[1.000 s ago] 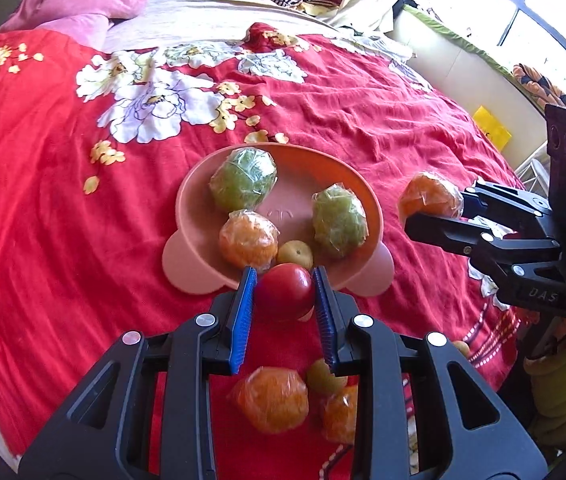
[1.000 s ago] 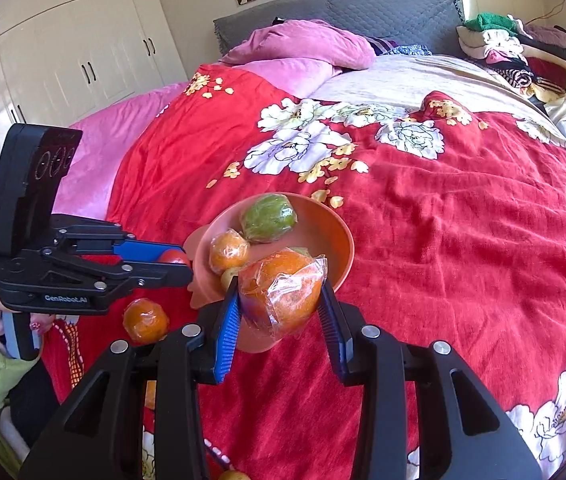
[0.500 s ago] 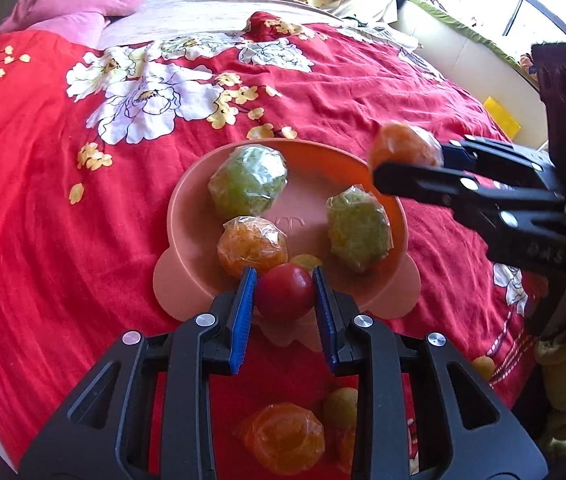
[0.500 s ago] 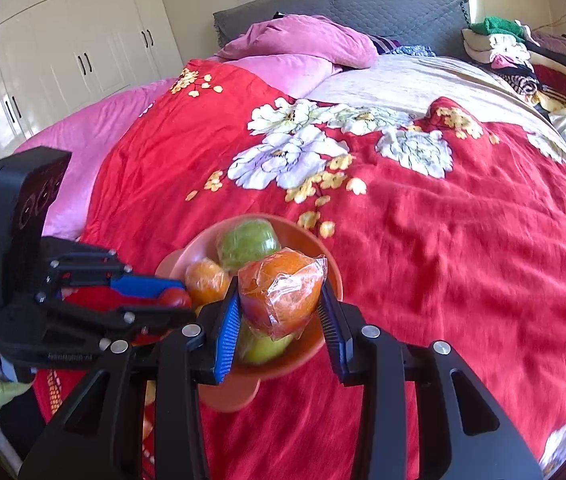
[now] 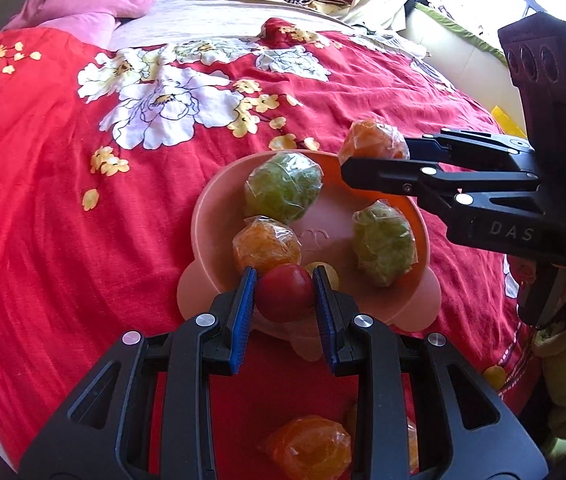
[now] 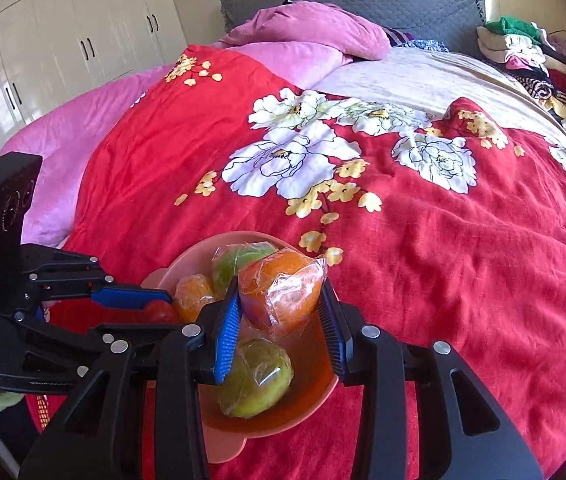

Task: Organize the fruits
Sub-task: 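Carry the tomato with the left gripper while the right gripper lowers the orange into the bowl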

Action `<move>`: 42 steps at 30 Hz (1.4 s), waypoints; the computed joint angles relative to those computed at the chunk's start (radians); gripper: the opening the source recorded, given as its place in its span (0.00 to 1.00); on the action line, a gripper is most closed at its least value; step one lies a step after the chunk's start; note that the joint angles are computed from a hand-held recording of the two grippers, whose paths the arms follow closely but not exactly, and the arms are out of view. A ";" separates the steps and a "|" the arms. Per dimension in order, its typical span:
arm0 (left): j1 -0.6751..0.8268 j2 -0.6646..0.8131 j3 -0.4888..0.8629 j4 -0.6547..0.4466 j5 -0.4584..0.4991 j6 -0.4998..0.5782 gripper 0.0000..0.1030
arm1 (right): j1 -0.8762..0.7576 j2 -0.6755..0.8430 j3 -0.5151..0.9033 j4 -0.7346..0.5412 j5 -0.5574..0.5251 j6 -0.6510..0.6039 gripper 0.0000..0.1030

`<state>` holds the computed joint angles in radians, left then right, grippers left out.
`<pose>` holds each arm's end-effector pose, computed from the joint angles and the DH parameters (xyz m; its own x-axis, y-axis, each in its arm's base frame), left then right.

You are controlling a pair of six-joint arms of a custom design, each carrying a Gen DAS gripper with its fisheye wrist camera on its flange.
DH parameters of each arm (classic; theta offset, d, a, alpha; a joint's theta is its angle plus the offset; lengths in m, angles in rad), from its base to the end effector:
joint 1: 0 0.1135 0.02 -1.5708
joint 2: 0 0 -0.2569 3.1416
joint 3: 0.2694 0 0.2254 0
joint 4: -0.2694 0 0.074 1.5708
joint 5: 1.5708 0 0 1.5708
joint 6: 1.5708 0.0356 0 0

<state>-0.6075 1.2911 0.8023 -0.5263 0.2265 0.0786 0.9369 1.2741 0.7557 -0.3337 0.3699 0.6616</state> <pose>0.1813 -0.1358 0.2190 -0.6441 0.5410 -0.5409 0.7063 0.6921 -0.1488 0.1489 0.1808 0.2229 -0.7267 -0.0214 -0.6867 -0.2076 0.9596 0.1898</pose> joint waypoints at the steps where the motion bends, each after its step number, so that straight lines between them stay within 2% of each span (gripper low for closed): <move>1: 0.004 0.000 0.000 0.001 0.003 0.001 0.21 | -0.002 0.009 0.003 0.001 -0.002 -0.003 0.35; 18: 0.020 -0.003 -0.009 0.011 0.016 0.007 0.21 | -0.013 0.090 0.010 0.019 -0.023 0.001 0.35; 32: 0.017 -0.004 -0.009 0.012 0.016 0.002 0.21 | -0.013 0.094 0.000 0.031 -0.022 0.005 0.37; 42: 0.015 -0.003 -0.011 0.016 0.015 0.000 0.21 | 0.000 0.059 -0.018 0.035 -0.003 0.015 0.45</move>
